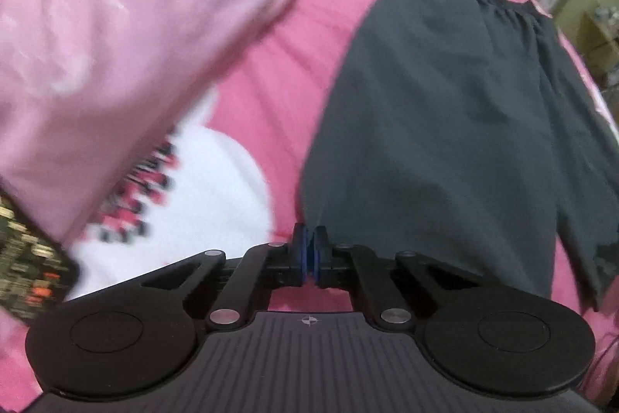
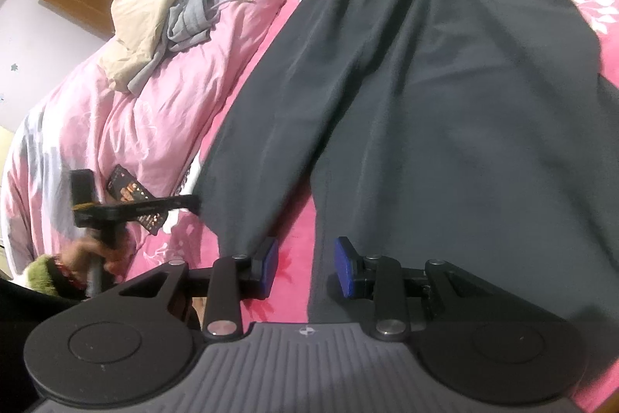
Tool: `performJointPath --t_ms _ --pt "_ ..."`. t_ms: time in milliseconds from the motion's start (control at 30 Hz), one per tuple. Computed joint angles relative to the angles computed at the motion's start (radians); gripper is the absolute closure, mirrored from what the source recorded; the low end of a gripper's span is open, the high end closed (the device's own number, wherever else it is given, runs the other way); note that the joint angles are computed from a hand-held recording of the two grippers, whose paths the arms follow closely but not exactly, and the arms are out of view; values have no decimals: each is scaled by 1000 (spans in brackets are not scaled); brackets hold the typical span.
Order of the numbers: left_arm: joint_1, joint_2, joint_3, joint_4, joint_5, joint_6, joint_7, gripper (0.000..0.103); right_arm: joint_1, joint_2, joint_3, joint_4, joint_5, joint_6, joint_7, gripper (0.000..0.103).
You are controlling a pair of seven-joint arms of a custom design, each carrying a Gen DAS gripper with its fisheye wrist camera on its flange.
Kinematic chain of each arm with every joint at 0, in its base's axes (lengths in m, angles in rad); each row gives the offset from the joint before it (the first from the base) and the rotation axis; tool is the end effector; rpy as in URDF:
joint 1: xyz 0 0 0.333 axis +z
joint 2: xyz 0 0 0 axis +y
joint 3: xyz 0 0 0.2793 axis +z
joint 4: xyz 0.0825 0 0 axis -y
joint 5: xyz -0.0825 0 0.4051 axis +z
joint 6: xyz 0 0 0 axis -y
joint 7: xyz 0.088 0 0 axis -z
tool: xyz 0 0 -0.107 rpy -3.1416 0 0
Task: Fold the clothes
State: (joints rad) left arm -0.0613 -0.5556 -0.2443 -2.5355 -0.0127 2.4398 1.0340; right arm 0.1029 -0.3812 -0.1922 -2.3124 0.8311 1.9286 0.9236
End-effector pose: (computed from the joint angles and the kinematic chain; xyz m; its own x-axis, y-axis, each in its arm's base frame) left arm 0.4344 -0.1378 0.4643 0.2150 -0.9692 0.1199 -0.8695 -0.2458 -0.4284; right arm 0.4792 0.0053 0.4715 0.3168 -0.6739 -0.6675 -0.9355 -0.1060 -0.3370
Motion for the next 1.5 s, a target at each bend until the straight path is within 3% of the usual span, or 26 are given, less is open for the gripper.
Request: performJointPath --t_ms 133,367,467,567,667,767,933,1067,1200,1333,1500 --pt "32 -22 -1 20 47 -89 0 101 -8 -2 -1 -6 -10 13 7 68" --pt "60 -25 -34 34 125 -183 -66 70 -10 -23 6 -25 -54 65 -4 68" --pt "86 -56 -74 43 220 -216 -131 69 -14 -48 0 -37 -75 94 0 67" --pt "102 -62 -100 66 313 -186 -176 68 -17 -55 -5 -31 -107 141 -8 67" --pt "89 -11 -95 121 345 -101 -174 68 -15 -58 -9 -11 -122 237 -23 67" --pt "57 100 -88 211 344 4 -128 65 -9 -44 -20 19 -115 326 -30 67" --pt "-34 345 -76 420 300 101 -18 58 13 -9 -42 59 -87 472 -84 57" --pt "-122 526 -61 578 282 138 78 55 17 83 -51 128 -69 506 -126 57" --pt "-186 647 -24 672 367 149 60 55 -15 251 -29 274 -46 474 -126 57" --pt "-240 703 38 708 459 160 -45 55 -65 465 10 471 -11 431 -49 57" --pt "-254 750 95 749 522 154 -163 55 -120 684 75 706 -11 436 49 57"
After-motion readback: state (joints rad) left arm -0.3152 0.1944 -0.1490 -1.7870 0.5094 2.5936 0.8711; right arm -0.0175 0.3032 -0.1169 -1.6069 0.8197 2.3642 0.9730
